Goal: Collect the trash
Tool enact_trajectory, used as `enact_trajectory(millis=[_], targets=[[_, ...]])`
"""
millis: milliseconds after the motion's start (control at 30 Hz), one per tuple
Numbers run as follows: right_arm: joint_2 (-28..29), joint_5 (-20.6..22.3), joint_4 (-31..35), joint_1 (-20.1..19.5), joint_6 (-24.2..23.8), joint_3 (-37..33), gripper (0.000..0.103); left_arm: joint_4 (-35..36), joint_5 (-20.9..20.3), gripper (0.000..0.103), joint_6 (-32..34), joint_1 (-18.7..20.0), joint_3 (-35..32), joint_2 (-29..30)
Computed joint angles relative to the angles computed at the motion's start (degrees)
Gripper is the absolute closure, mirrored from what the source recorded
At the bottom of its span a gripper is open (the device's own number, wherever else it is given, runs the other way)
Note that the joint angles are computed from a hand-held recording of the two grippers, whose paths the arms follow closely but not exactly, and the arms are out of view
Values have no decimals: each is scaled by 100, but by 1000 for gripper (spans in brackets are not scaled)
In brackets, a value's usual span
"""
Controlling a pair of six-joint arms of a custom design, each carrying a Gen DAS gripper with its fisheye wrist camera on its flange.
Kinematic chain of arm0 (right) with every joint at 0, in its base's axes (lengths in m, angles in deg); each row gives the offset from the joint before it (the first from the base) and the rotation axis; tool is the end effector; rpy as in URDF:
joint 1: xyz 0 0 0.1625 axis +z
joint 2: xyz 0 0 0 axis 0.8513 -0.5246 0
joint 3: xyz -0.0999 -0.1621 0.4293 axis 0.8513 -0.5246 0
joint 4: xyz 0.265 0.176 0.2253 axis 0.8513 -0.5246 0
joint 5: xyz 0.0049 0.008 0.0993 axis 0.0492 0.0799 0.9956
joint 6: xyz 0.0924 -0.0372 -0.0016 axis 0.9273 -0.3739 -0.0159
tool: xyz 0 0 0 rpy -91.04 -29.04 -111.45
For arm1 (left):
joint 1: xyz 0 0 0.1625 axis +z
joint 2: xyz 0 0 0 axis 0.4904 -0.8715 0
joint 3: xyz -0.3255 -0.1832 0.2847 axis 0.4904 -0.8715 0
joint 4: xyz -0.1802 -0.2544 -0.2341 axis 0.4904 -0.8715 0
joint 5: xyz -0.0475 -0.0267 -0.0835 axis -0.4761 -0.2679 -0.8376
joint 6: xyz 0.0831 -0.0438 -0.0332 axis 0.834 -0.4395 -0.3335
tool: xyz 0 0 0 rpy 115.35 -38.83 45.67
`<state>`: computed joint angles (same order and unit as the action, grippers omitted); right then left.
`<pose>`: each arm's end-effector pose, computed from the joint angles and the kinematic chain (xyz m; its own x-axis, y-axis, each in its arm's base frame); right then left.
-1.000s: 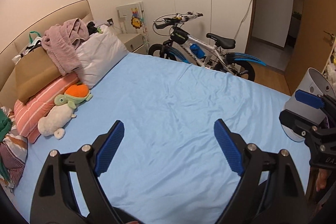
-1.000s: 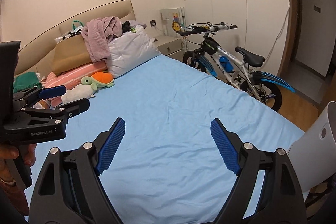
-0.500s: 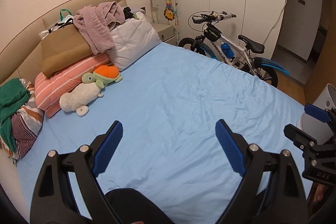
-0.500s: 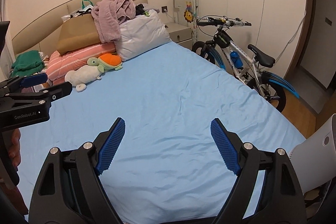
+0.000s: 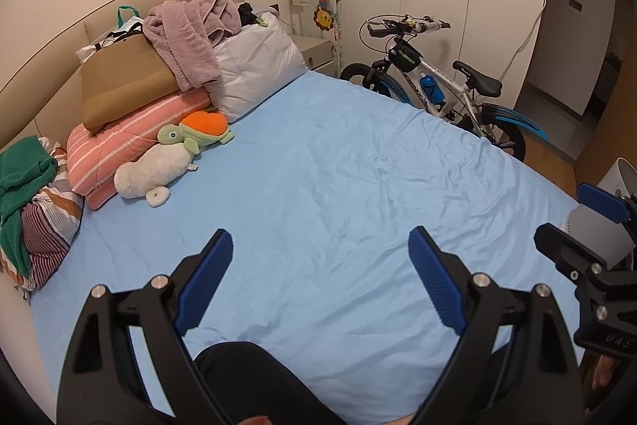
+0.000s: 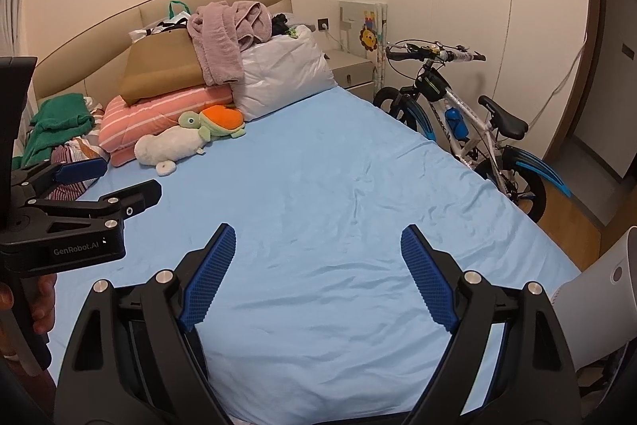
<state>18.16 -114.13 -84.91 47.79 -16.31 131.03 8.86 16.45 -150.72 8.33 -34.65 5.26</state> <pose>0.3305 -0.7512 0.4344 -0.5864 -0.6409 0.4953 -0.8039 0.5357 -0.2584 -0.5084 -0.6789 0.2580 -0.5994 -0.3974 -0.6949 0.3062 0.6883 -0.6577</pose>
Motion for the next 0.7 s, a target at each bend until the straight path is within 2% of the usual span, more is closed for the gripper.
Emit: enact_trajectory(millis=[700], targets=[[-101, 9, 26, 61, 23, 128, 21, -123, -34, 13, 57, -69, 21, -16]])
